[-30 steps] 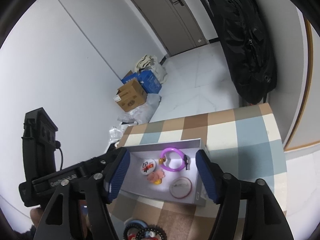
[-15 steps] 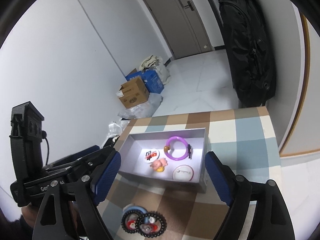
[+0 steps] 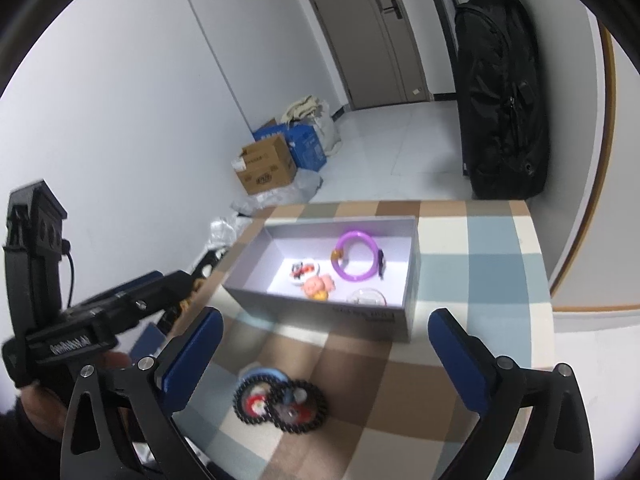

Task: Organize jewelry
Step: 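Withdraw both tools and move the right tool toward the black beaded bracelets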

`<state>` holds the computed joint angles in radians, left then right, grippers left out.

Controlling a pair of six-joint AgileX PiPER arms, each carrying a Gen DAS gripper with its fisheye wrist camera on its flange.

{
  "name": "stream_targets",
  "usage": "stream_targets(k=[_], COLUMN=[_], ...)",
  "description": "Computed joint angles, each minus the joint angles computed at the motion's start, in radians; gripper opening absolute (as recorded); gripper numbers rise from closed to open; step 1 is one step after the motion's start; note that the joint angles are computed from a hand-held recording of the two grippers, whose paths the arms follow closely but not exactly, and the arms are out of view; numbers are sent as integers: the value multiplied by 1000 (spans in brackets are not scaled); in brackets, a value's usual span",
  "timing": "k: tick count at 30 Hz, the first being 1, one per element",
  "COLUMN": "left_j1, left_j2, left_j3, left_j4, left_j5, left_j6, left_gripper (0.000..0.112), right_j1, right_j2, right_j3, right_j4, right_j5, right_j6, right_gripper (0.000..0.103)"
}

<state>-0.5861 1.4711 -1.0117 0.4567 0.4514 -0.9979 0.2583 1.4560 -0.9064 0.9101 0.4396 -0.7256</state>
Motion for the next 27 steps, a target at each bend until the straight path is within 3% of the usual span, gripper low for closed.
stream_targets(k=[5, 18, 24, 27], left_j1=[9, 55, 111, 122], left_j2=[-6, -26, -27, -29], left_j3=[16, 71, 84, 85], left_j4=[-31, -162, -333, -375], left_j5=[-2, 9, -8, -17], left_j6=[1, 100, 245, 282], left_gripper=[96, 96, 96, 96], right_j1=[55, 93, 114, 115], right_j2=[15, 111, 141, 167], right_j3=[10, 7, -6, -22], right_j4=[-221, -250, -258, -257], right_j5=[-22, 107, 112, 126], right_j6=[168, 146, 146, 142], right_gripper=[103, 101, 89, 74])
